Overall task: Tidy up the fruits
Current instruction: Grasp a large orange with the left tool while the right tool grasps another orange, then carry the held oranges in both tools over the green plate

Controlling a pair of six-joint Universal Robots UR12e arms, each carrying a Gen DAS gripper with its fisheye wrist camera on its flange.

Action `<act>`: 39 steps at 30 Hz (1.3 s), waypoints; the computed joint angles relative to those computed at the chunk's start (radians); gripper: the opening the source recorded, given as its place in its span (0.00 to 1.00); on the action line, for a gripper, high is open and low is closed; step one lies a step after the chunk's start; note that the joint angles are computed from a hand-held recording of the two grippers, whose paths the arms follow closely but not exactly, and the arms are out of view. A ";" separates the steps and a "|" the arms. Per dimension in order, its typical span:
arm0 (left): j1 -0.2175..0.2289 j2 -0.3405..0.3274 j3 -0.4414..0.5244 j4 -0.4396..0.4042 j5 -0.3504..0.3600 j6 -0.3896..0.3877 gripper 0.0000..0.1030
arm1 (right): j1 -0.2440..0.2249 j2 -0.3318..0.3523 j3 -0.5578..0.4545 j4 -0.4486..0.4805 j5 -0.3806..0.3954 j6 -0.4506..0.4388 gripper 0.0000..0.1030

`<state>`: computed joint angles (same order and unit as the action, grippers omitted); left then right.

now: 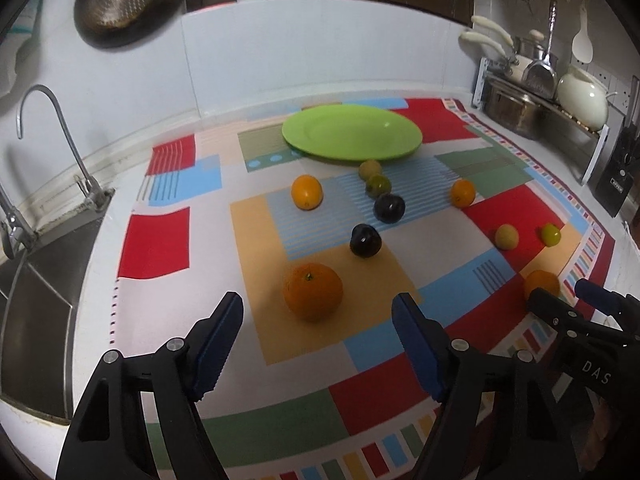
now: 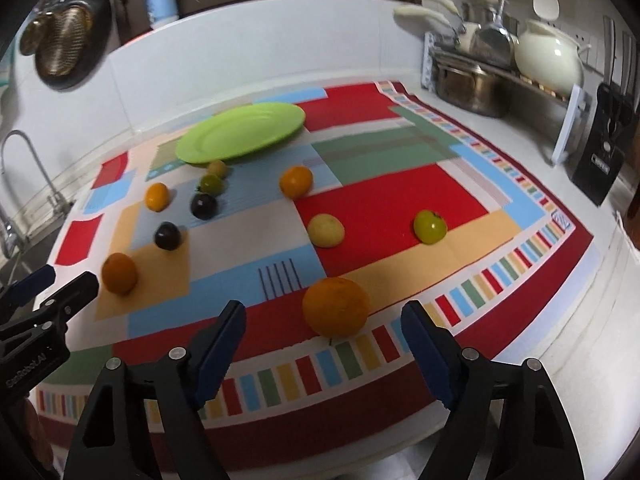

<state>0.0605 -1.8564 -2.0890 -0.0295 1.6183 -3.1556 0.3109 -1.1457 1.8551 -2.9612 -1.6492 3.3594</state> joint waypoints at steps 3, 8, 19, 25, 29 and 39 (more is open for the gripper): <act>0.004 -0.014 0.013 -0.026 -0.005 -0.001 0.71 | -0.001 0.011 -0.013 0.026 -0.006 0.018 0.75; 0.011 -0.033 0.030 -0.054 -0.015 0.005 0.67 | 0.003 0.025 -0.031 0.056 -0.030 0.036 0.70; 0.028 -0.060 0.057 -0.080 -0.061 0.025 0.56 | 0.010 0.046 -0.063 0.102 -0.053 0.063 0.57; 0.035 -0.068 0.070 -0.105 -0.103 0.046 0.46 | 0.012 0.049 -0.073 0.123 -0.063 0.078 0.47; 0.040 -0.071 0.073 -0.108 -0.108 0.058 0.41 | 0.018 0.050 -0.077 0.125 -0.084 0.077 0.41; 0.061 -0.054 0.059 -0.092 -0.176 0.108 0.40 | 0.031 0.043 -0.072 0.084 -0.077 0.063 0.40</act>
